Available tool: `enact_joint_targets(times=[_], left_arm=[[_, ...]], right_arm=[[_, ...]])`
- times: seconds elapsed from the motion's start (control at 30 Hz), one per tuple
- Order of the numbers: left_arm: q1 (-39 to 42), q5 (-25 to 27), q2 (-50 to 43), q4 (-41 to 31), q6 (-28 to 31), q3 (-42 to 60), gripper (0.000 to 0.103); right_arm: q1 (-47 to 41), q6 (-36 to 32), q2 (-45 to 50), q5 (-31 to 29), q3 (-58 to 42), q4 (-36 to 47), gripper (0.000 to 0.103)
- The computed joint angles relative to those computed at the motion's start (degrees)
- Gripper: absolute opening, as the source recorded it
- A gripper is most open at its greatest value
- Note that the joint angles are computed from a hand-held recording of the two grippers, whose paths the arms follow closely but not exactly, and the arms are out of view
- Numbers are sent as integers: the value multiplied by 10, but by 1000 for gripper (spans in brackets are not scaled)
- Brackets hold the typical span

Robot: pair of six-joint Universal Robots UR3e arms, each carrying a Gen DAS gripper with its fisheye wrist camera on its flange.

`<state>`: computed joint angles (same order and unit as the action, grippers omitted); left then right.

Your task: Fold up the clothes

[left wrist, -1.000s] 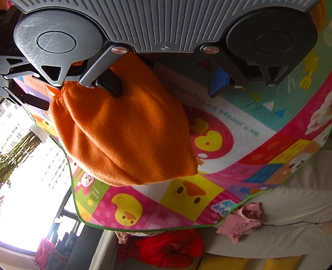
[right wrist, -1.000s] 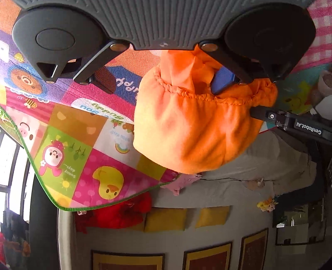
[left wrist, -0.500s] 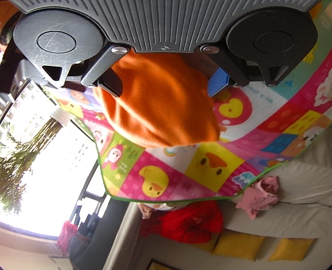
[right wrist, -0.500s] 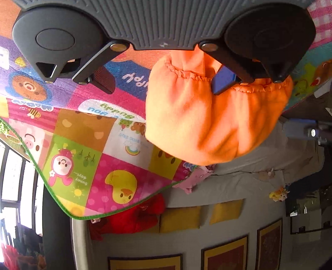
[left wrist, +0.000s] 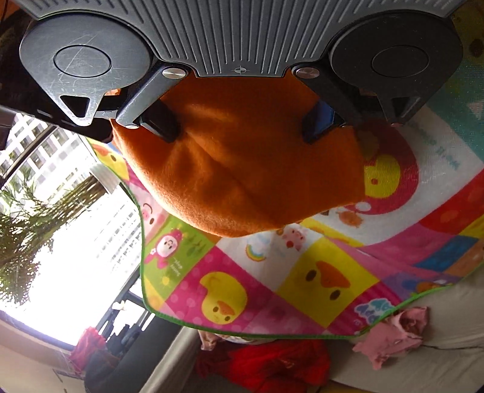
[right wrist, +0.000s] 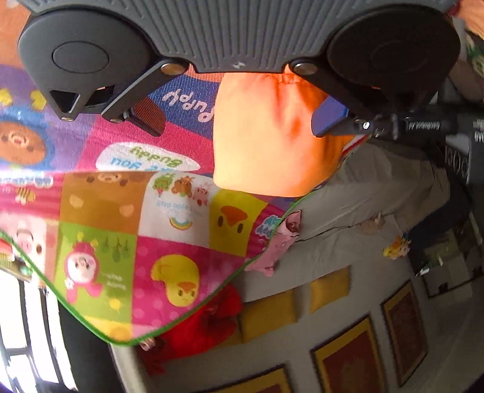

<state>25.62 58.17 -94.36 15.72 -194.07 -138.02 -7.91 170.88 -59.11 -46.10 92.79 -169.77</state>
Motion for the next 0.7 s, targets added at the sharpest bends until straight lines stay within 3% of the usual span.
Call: enact_joint_targets(times=[0.1,0.17,0.33,0.4,0.5,0.63,0.7], left_arm=[[3,-1,10,-15,10,2,94],[3,0,13,-34,17,16,94],[26,-13,10,-49,1,45,95],[25,-5,8,-59,5,52,95],[18,-1,-3,-56,17,50,95],[6,6,-19,-37,21,47,95],[-6,23,-20,-35,25,50,94]], right_arm=[[4,31,51,38,-74,97,103],[2,25,70,119,-104,173,103],[4,31,64,175,-92,139,103],[3,20,61,148,-91,136,103],[15,-8,45,50,-53,52,103],[54,-151,22,-80,32,-88,103],[84,-220,31,-141,82,-214,103]])
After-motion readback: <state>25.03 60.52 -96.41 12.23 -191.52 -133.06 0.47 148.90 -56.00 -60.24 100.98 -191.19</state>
